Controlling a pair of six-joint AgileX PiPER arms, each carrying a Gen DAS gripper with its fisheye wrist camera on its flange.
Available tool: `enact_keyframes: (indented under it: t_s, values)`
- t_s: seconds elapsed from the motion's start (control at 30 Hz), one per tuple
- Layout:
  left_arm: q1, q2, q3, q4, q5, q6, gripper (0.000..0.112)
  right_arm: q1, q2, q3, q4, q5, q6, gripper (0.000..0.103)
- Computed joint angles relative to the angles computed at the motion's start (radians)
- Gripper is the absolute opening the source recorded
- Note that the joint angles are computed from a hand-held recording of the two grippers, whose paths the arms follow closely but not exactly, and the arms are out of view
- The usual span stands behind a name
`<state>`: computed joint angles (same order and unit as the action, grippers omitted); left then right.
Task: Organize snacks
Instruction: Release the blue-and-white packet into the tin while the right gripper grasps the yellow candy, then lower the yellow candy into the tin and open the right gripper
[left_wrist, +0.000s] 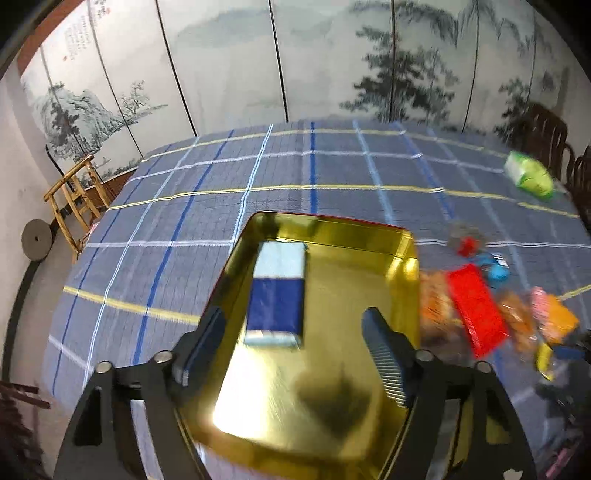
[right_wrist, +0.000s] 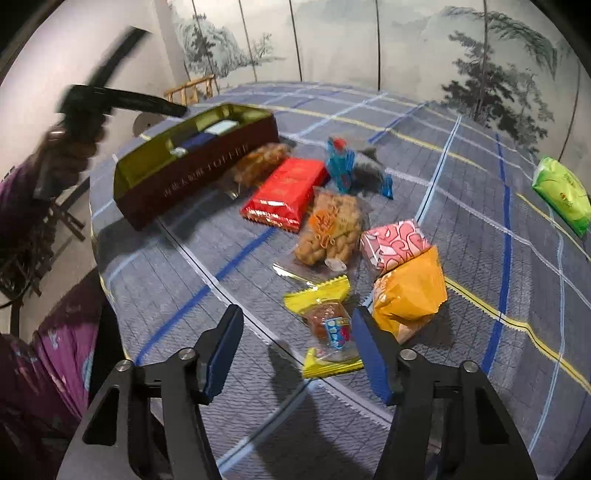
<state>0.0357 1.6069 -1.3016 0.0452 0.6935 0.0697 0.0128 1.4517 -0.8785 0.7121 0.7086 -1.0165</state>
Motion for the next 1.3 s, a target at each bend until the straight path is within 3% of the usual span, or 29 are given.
enact_keyframes:
  t_s: [0.13,0.33,0.4,0.53,0.63,0.73,0.83,0.9,1.03,1.3]
  values:
    - [-0.018,-0.163,0.144,-0.016,-0.025,0.014,0.080,0.000,0.048,-0.042,-0.050,0.019,0.012,0.054]
    - [-0.017,-0.282,0.244,-0.047,-0.002,0.017,0.081,0.025,0.087,-0.087,-0.156,0.022,0.104,0.025]
    - [-0.007,-0.323,0.278,-0.057,0.003,0.010,0.081,0.029,0.069,-0.082,-0.180,0.021,0.160,0.025]
    - [0.029,-0.406,0.345,-0.105,-0.002,0.017,0.081,0.008,-0.042,-0.045,-0.038,0.096,0.123,0.025]
    - [0.037,-0.439,0.375,-0.104,-0.019,0.007,0.081,0.069,-0.109,-0.073,-0.002,0.125,0.179,0.025]
    - [0.038,-0.464,0.398,-0.112,-0.017,0.022,0.081,0.156,-0.085,-0.174,0.016,0.141,0.257,0.025]
    - [0.021,-0.485,0.416,-0.062,-0.021,-0.001,0.081,0.248,0.005,-0.311,0.021,0.118,0.335,0.025]
    - [0.042,-0.499,0.423,-0.106,-0.012,0.054,0.081,0.304,0.092,-0.417,-0.010,0.091,0.398,0.025]
    - [0.092,-0.529,0.425,-0.158,-0.001,0.137,0.083,0.363,0.305,-0.648,-0.005,0.116,0.488,0.025]
    - [0.243,-0.532,0.412,-0.312,0.027,0.335,0.085,0.484,0.708,-1.198,-0.289,0.275,0.841,0.025]
